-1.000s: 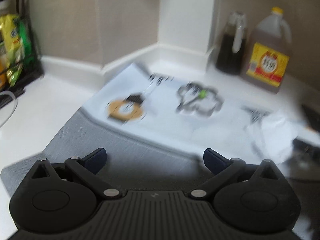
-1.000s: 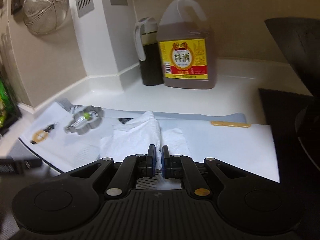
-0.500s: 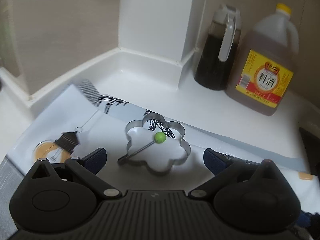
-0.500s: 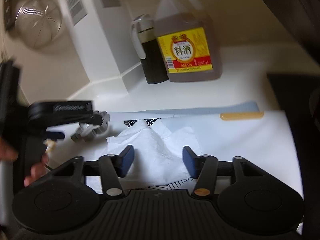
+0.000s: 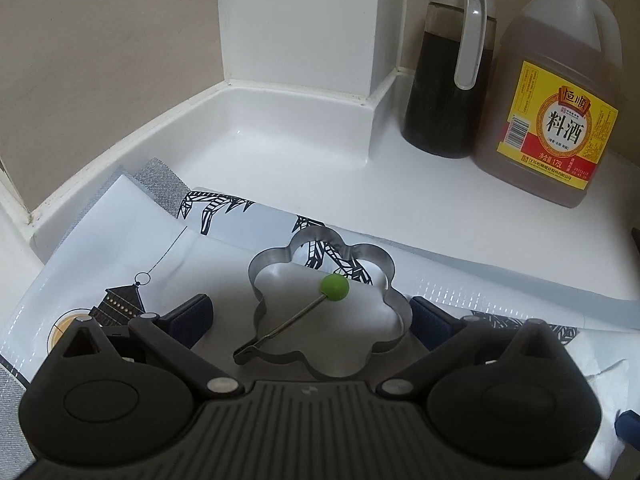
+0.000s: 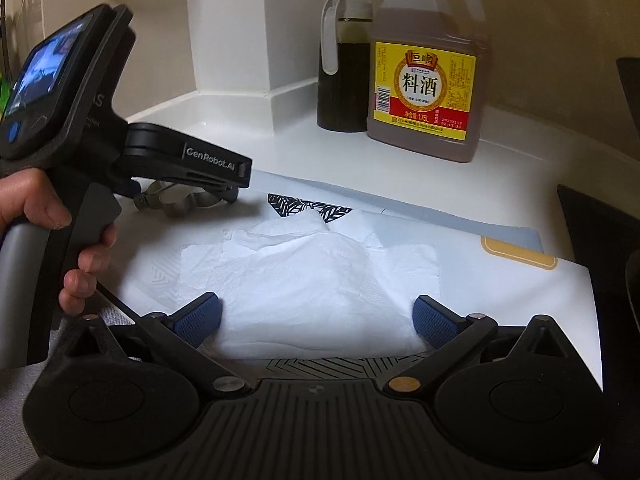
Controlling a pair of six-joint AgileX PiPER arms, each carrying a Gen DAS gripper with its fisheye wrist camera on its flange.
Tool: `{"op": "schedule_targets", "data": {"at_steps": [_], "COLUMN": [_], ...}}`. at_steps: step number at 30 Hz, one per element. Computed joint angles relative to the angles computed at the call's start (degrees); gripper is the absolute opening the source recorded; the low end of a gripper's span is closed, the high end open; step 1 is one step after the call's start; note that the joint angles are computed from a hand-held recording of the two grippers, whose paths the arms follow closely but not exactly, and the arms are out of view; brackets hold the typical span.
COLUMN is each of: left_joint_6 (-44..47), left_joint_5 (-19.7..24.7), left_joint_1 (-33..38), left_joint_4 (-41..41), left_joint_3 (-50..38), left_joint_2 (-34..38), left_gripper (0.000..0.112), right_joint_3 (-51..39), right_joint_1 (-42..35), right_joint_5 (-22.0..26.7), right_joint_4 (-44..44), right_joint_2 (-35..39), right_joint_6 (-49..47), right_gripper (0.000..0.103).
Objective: Collect trash
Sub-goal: 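Grasp the flower-shaped steel ring with the left tool while the right tool grasps the white tissue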
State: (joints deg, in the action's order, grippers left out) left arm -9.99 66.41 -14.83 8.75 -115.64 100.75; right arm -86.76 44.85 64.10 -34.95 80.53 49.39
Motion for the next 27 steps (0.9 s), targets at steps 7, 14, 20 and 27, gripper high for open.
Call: {"op": "schedule_targets", "data": {"at_steps": [7, 14, 20, 27], "left_joint_6": [0.3, 1.6, 4.0, 5.1], "left_joint_5": [-0.3, -2.0, -0.7, -2.7], "left_joint_1": [0.3, 2.2, 3.6, 4.2], "left_joint_4": [-0.1, -1.2, -2.8, -3.2], "left_joint_3": [0.3, 3.1, 1.9, 8.0], "left_joint_2": [-0.1, -1.9, -2.4, -7.2], "left_gripper": [0.103, 0.103, 0.087, 0.086], "right_joint_3": [0.1, -0.9, 1.7, 5.7], "right_joint_1": [0.0, 0.0, 1.5, -0.7], "right_joint_5": [0.1, 1.1, 1.0, -4.5], "right_joint_4": [-0.1, -0.5, -5.3, -3.9], "right_joint_2": [0.1, 1.2, -1.0, -4.7], "right_joint_6": [0.0, -0.7, 5.1, 7.4], "right_gripper": [0.101, 0.103, 0.046, 0.007]}}
